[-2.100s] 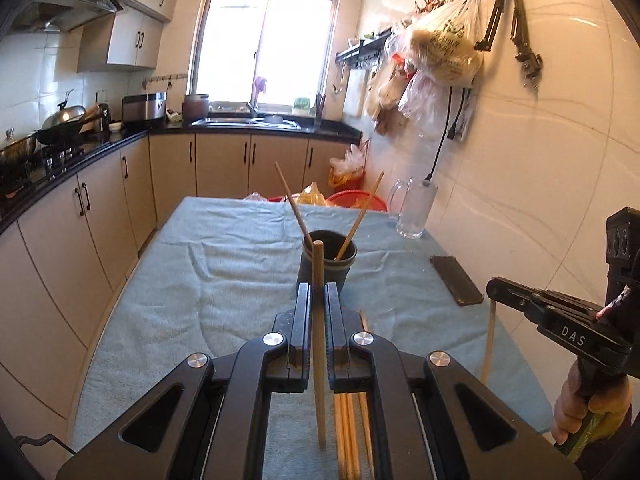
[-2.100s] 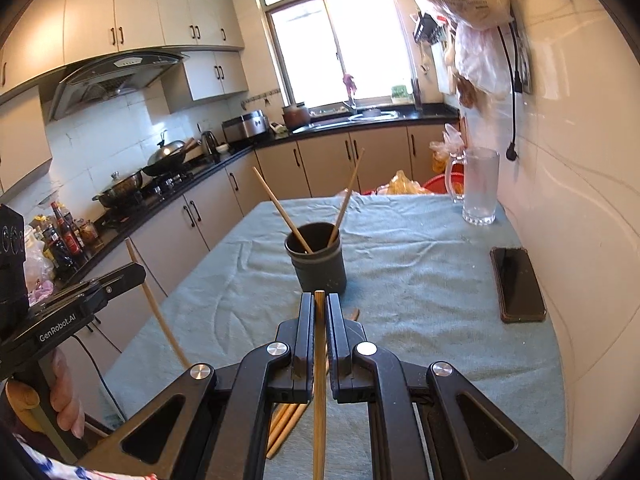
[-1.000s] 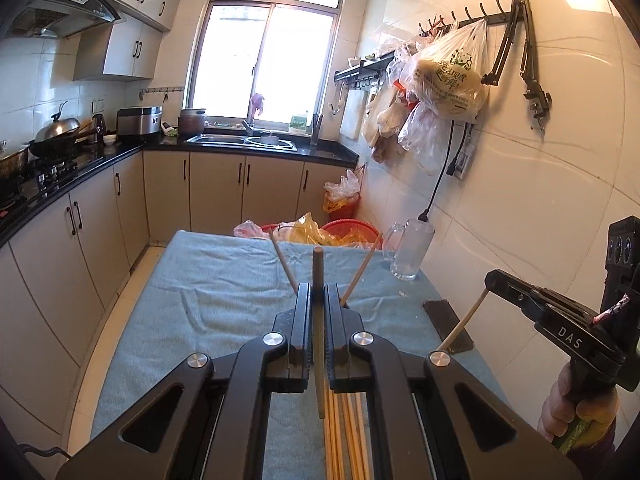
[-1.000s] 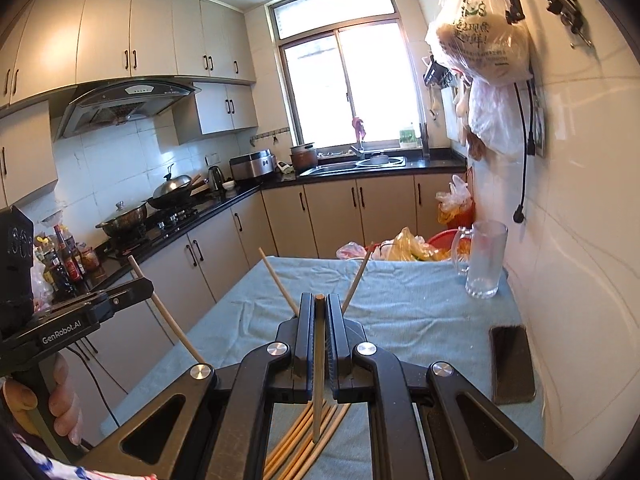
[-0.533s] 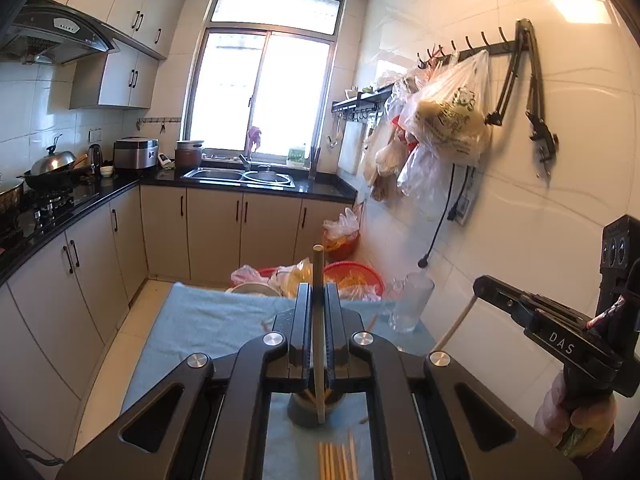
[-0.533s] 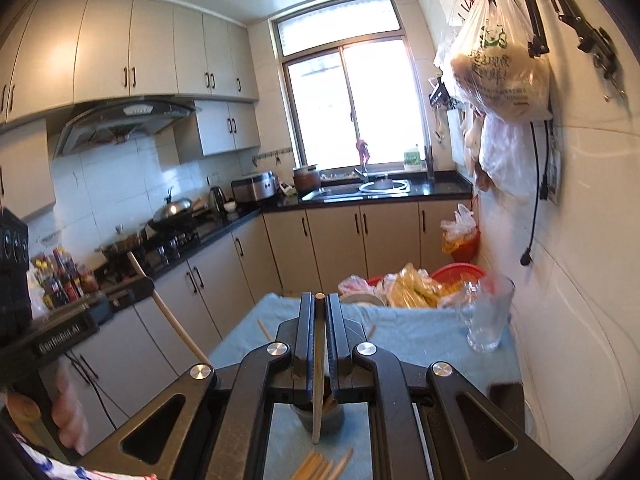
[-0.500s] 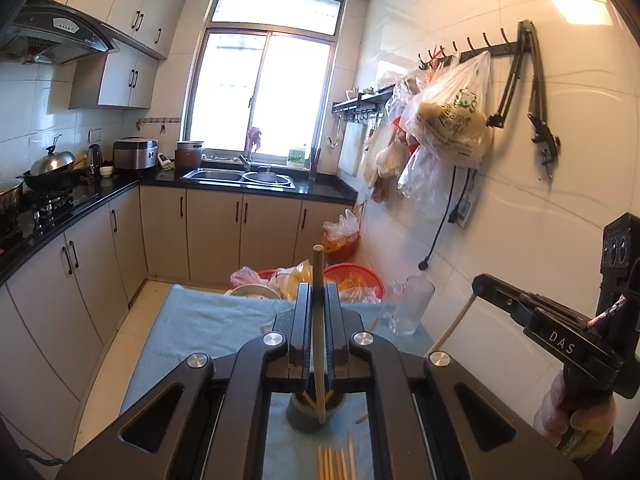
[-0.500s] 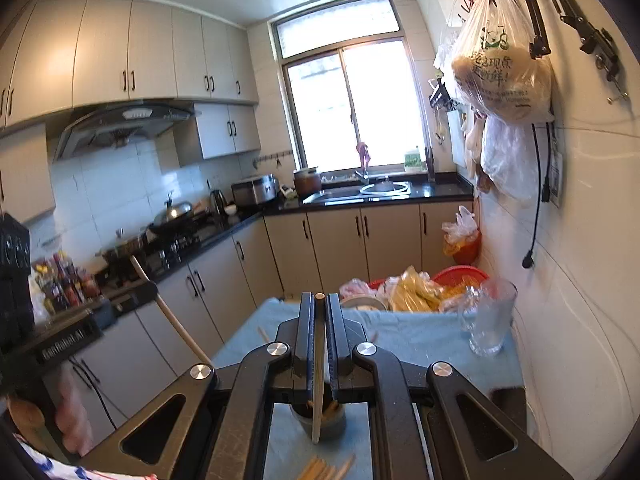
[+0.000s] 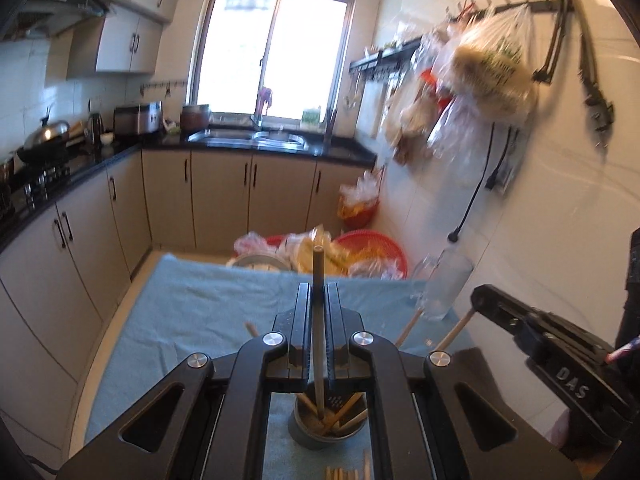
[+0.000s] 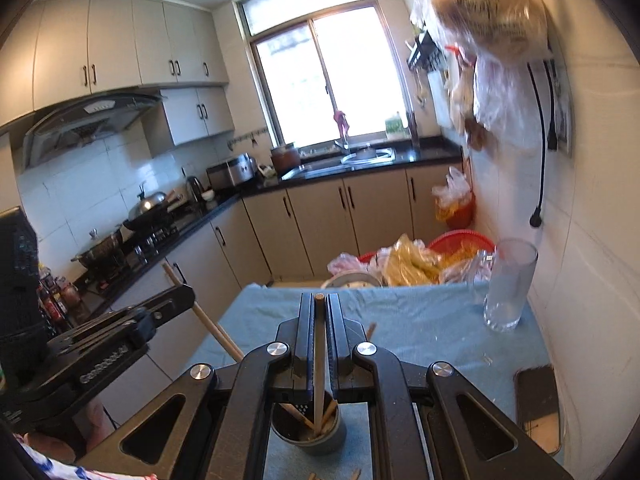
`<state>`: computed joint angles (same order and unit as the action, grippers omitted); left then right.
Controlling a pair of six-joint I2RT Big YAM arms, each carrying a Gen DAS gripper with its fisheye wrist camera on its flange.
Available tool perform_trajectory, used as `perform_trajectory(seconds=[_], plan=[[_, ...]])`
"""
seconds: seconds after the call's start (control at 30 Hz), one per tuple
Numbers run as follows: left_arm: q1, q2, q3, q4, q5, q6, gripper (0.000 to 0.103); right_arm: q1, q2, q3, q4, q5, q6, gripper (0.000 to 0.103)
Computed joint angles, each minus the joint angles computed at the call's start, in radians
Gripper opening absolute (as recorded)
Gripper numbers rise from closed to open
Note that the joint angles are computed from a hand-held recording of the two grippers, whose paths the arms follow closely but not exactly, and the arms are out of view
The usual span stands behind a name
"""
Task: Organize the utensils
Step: 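Lower the chopstick into the holder and open the right gripper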
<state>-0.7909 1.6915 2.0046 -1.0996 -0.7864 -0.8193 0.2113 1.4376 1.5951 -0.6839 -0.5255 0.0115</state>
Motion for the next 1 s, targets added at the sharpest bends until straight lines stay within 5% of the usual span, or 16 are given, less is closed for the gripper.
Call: perform_trajectory(seconds=[0.3, 0.37, 0.5, 0.53, 1.0], plan=[[0.017, -0.013, -0.069, -0.003, 0.058, -0.065, 0.007, 0.011, 0.047, -0.019, -0.018, 0.015, -0.019, 0.006], [0.012, -0.019, -0.074, -0.002, 0.05, -0.069, 0.014, 0.01, 0.056, -0.021, -0.012, 0.011, -0.004, 0.007], [-0.006, -0.052, -0.107, 0.012, 0.003, -0.092, 0.04, 0.005, 0.061, -0.015, -0.008, 0.018, 0.015, 0.029], [-0.008, -0.057, -0.11, 0.013, -0.003, -0.094, 0.04, 0.002, 0.057, -0.018, -0.001, 0.021, 0.021, 0.036], [-0.116, -0.215, -0.278, -0.051, -0.102, -0.297, 0.05, -0.072, -0.065, -0.136, 0.004, 0.009, 0.02, 0.049]])
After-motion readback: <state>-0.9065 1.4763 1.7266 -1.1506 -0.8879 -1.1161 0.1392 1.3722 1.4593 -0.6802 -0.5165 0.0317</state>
